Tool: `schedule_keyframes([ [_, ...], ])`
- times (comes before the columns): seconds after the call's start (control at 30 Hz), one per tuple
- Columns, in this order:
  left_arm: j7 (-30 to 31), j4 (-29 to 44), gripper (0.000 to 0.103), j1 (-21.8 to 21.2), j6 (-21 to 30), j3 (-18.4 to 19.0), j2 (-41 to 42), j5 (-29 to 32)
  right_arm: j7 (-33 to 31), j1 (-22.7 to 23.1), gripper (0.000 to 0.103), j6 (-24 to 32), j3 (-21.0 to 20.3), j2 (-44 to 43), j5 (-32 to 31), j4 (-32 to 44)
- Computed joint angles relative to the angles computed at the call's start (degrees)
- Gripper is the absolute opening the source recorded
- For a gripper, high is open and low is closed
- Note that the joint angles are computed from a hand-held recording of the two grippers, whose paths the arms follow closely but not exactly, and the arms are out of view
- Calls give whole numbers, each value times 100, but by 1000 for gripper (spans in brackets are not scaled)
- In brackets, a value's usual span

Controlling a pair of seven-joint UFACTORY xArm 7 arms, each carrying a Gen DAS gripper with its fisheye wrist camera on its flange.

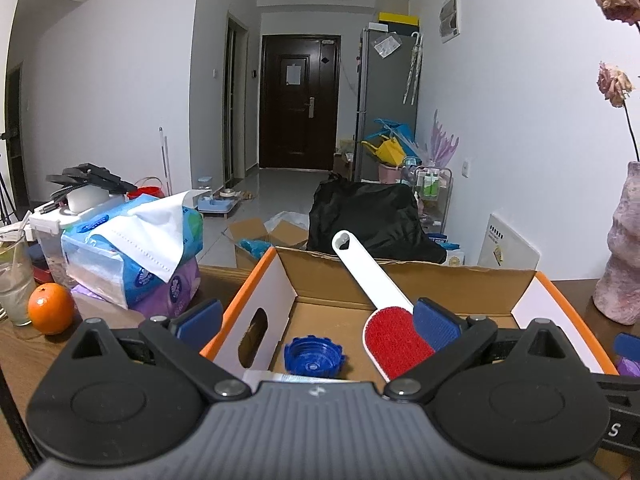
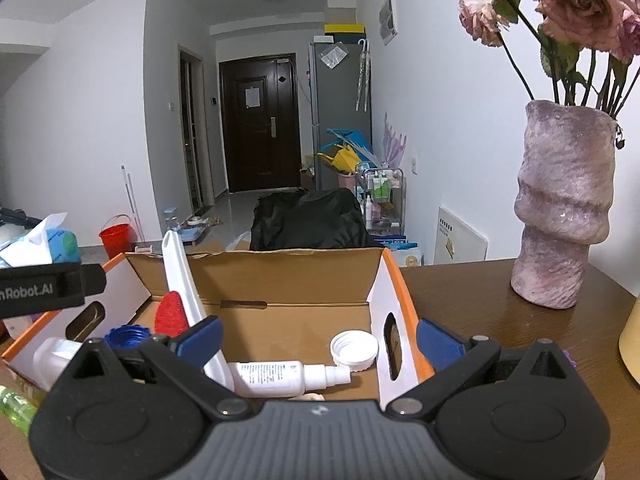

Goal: Organize rigid objects
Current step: 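Withdraw both tools from the box back over the table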

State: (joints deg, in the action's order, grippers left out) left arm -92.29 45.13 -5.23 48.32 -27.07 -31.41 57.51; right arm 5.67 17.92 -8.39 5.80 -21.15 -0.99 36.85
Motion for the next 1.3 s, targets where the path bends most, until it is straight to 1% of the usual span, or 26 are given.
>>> schedule_keyframes([
  [0.1,48,-42,103,-49,18,-8,-69,-29,-81,102,103,31,-109,-145,-46,-86],
  [0.3,123,-152,103,-119,32,-83,-274,-132,-335,544,103,70,-561,-497,-66,-341],
  [0.63,376,-366,103,-188,127,-300,-656,-485,-807,972,103,240,-1027,-1146,56,-785],
  [0.83,545,-528,103,-216,178,-428,-963,-797,-1040,906,103,441,-1005,-1595,139,-1082],
  [1.07,740,-767,103,-315,280,-613,-1422,-1284,-1349,887,103,768,-1087,-2227,269,-1457],
  [1.3,921,-943,103,-453,515,-885,-1910,-1797,-1540,698,103,1054,-1068,-2928,439,-1875],
])
